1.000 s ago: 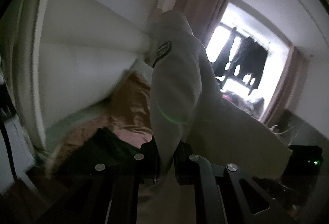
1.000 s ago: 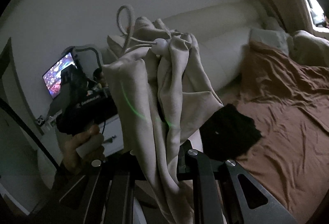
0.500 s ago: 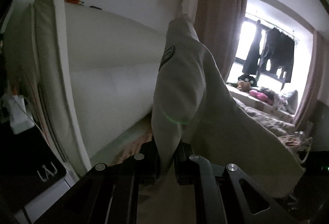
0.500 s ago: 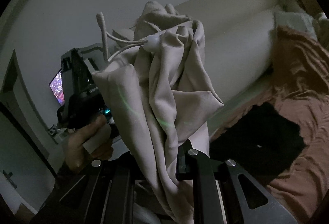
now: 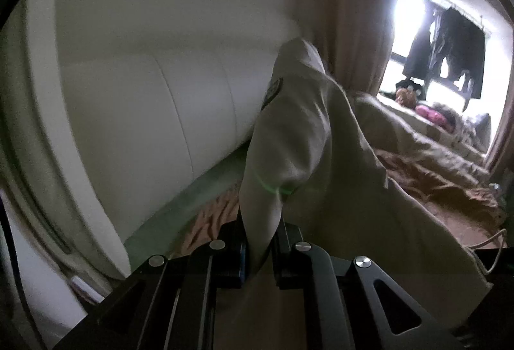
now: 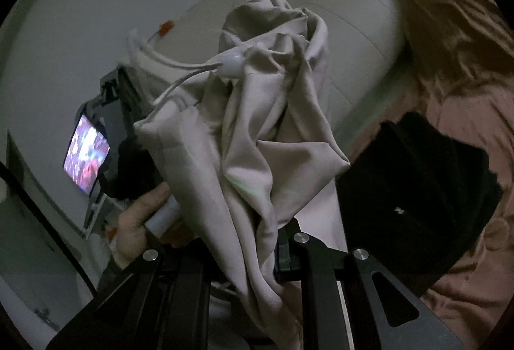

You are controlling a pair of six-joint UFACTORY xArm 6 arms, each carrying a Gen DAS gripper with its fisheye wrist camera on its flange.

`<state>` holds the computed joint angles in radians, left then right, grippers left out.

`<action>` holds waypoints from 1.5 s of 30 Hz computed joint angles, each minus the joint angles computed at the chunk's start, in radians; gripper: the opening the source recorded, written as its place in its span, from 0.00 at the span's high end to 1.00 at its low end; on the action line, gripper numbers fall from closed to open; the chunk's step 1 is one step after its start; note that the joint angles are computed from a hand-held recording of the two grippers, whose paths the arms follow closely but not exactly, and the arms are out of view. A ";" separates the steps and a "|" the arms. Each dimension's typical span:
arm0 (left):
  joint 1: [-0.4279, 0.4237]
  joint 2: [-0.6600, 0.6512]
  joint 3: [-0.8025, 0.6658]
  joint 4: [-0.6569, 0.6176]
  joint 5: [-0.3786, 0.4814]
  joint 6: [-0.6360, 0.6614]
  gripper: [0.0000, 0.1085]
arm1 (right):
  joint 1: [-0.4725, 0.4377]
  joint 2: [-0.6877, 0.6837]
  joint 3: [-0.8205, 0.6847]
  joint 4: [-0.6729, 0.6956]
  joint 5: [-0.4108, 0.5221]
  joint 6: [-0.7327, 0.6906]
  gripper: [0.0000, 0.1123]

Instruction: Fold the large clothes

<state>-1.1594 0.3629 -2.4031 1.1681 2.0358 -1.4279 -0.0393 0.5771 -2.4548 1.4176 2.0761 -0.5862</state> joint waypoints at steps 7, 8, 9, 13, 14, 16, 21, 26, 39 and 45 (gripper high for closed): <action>0.138 -0.091 0.205 -0.143 -0.133 -0.069 0.76 | 0.011 0.094 -0.096 -0.044 -0.090 0.058 0.90; 0.147 -0.080 0.198 -0.161 -0.118 -0.065 0.70 | 0.014 0.095 -0.094 -0.064 -0.103 0.056 0.90; 0.148 -0.068 0.191 -0.161 -0.099 -0.073 0.55 | 0.019 0.081 -0.060 -0.098 -0.124 0.037 0.90; 0.114 -0.134 0.324 -0.185 -0.097 -0.209 0.40 | 0.077 0.017 0.130 -0.245 -0.236 0.045 0.90; 0.104 -0.135 0.330 -0.196 -0.089 -0.215 0.40 | 0.082 0.010 0.157 -0.263 -0.260 0.050 0.90; 0.074 -0.137 0.349 -0.219 -0.054 -0.222 0.40 | 0.083 0.012 0.174 -0.292 -0.273 0.059 0.90; 0.020 -0.196 0.468 -0.298 -0.057 -0.366 0.40 | 0.078 -0.067 0.277 -0.345 -0.287 0.067 0.87; 0.002 -0.202 0.522 -0.364 -0.069 -0.466 0.40 | 0.076 -0.106 0.279 -0.408 -0.315 0.098 0.70; -0.029 -0.216 0.564 -0.538 0.058 -0.593 0.40 | -0.075 -0.218 0.252 -0.449 -0.284 0.054 0.43; -0.027 -0.158 0.469 -0.613 0.119 -0.596 0.40 | -0.177 -0.132 0.029 -0.400 -0.149 0.020 0.43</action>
